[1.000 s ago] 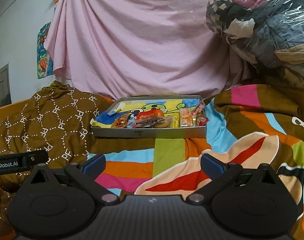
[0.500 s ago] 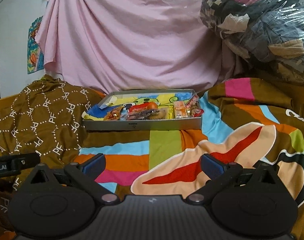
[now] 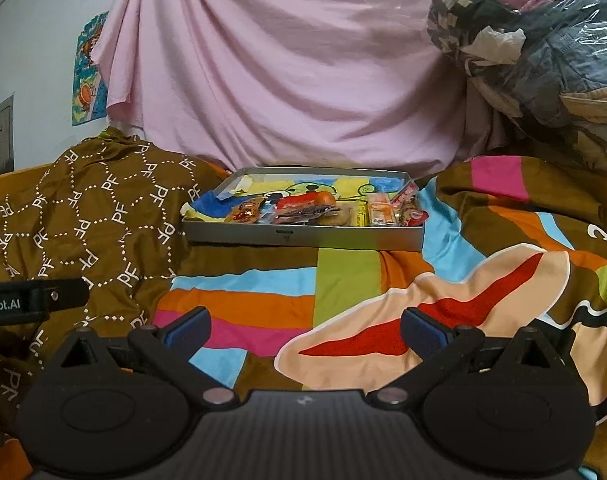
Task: Organize snacks
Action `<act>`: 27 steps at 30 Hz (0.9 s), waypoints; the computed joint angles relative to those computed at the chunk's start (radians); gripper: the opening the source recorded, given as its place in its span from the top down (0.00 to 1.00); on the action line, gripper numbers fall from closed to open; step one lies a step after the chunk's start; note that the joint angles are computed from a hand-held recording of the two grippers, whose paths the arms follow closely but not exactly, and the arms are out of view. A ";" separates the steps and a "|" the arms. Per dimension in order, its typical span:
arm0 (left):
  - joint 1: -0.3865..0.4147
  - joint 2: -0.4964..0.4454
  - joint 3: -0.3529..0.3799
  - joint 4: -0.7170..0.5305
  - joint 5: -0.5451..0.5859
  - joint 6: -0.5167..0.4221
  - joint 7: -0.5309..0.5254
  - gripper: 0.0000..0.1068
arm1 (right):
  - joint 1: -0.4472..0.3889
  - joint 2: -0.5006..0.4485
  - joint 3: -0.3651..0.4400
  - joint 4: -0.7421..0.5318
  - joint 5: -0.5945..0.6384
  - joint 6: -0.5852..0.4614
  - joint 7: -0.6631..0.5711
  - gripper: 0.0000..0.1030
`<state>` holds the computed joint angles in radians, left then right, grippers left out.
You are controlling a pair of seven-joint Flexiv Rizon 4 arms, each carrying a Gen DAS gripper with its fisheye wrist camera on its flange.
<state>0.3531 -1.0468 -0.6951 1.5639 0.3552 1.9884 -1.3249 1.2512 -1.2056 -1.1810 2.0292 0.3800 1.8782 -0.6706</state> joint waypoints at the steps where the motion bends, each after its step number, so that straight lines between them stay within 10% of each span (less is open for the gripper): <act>1: 0.001 0.000 0.000 0.000 0.001 0.000 0.000 0.04 | 0.000 0.000 0.001 0.000 0.001 0.001 0.000 0.00; 27: -0.014 0.007 0.030 -0.002 0.013 0.014 -0.019 0.04 | -0.008 0.012 0.013 -0.003 0.003 0.005 -0.016 0.00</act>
<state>0.3388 -1.0403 -0.6653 1.5615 0.3686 2.0023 -1.3436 1.2434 -1.1931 -1.1680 2.0263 0.3832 1.8831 -0.6867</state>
